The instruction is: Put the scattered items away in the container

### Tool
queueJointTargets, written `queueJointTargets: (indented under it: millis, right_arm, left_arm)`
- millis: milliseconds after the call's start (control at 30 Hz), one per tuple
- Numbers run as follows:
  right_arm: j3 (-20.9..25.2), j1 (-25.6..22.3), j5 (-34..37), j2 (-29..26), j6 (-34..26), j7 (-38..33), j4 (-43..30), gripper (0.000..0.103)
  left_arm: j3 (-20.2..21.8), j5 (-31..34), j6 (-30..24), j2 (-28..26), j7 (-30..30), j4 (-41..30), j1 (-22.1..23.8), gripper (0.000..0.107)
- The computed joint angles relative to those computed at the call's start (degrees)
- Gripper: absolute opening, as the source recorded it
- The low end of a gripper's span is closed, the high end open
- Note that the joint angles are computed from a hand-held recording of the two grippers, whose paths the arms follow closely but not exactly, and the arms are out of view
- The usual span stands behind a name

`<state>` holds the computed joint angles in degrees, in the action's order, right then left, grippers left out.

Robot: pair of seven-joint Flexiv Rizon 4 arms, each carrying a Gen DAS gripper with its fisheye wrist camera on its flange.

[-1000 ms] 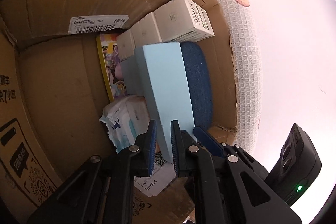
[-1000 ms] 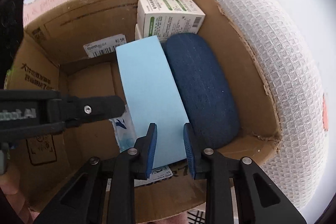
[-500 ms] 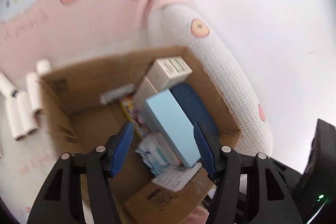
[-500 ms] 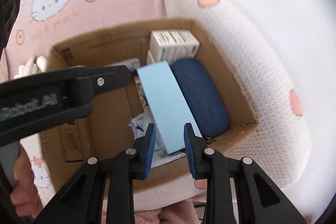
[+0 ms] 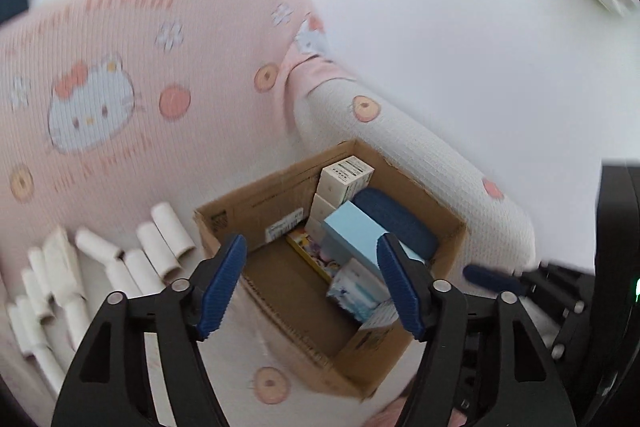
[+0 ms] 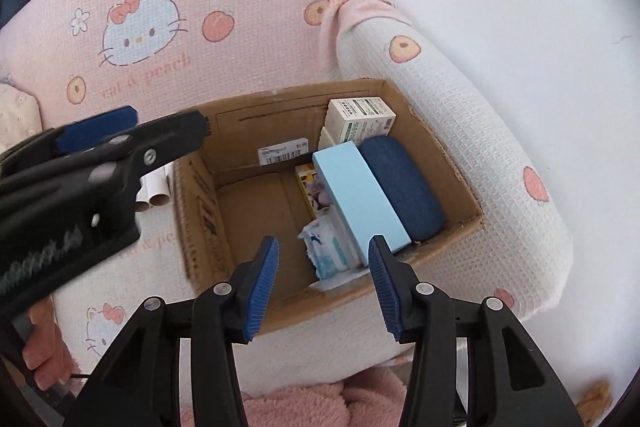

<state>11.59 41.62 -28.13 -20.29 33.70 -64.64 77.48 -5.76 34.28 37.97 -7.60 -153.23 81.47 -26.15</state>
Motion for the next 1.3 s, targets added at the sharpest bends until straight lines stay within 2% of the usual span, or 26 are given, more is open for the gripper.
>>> queueJointTargets:
  millis: [33, 100, 200, 233, 367, 467, 600, 633, 800, 833, 867, 933, 1033, 1300]
  right_arm:
    - [-0.11, 0.29, -0.6, 0.59, 0.45, 1.22, 0.84, 0.049]
    - [-0.2, 0.84, -2.43, 1.58, 1.86, 3.43, 2.7, 0.064]
    - [-0.77, 1.9, -8.34, 3.37, 4.99, 8.22, 6.48, 0.067]
    - [-0.69, 1.99, -9.64, 4.01, 5.95, 10.01, 7.55, 0.067]
    - [-0.45, 2.32, -12.63, 5.34, 4.69, 17.35, 9.25, 0.071]
    - [0.11, 2.03, -13.83, 6.08, 4.61, 22.08, 10.45, 0.072]
    - [1.65, 1.15, -11.15, 7.17, 4.85, 23.38, 11.26, 0.072]
    - [1.95, 1.01, -10.82, 7.7, 4.97, 23.82, 11.81, 0.073]
    - [2.82, 0.99, -12.06, 10.04, 2.73, 26.45, 13.46, 0.074]
    - [2.86, 0.91, -13.19, 10.51, 2.8, 26.98, 13.92, 0.075]
    - [2.92, 0.85, -14.52, 11.03, 2.78, 27.55, 14.44, 0.081]
    - [3.14, 0.93, -17.14, 11.87, 1.36, 28.59, 15.07, 0.086]
    - [3.74, 0.52, -19.31, 12.99, 1.0, 29.21, 15.96, 0.088]
    - [4.85, -0.91, -17.48, 13.94, 3.32, 28.08, 16.65, 0.088]
  left_arm:
    - [-0.1, 0.51, -0.49, 0.49, 1.0, 0.18, -0.24, 0.076]
    - [-0.41, 0.13, 0.46, 1.53, 2.5, 1.16, -0.25, 0.079]
    - [-1.8, 0.2, -1.66, 1.04, 4.5, -0.39, 0.04, 0.08]
    - [-1.34, 1.64, -3.4, 1.74, 3.41, -0.46, -0.93, 0.08]
    - [-2.6, 6.37, -9.96, 2.27, 2.4, -2.71, -2.75, 0.08]
    - [-3.05, 7.7, -10.18, 2.36, 3.83, -3.29, -2.94, 0.081]
    - [-3.37, 3.79, -9.17, 6.05, 5.3, 0.35, -2.17, 0.081]
    - [-4.01, 3.7, -10.36, 6.28, 6.09, 0.03, -1.95, 0.081]
    - [-6.95, 9.06, -16.94, 5.97, 7.69, -3.51, -2.8, 0.081]
    - [-7.52, 10.17, -18.74, 5.55, 7.59, -4.53, -3.23, 0.081]
    - [-7.65, 10.71, -19.67, 5.41, 7.51, -5.01, -3.55, 0.081]
    - [-7.34, 10.12, -19.48, 5.51, 7.62, -4.94, -3.79, 0.081]
    - [-6.85, 8.95, -17.95, 5.67, 6.87, -4.45, -3.57, 0.081]
    - [-6.52, 6.47, -18.34, 5.97, 5.96, -4.0, -3.08, 0.081]
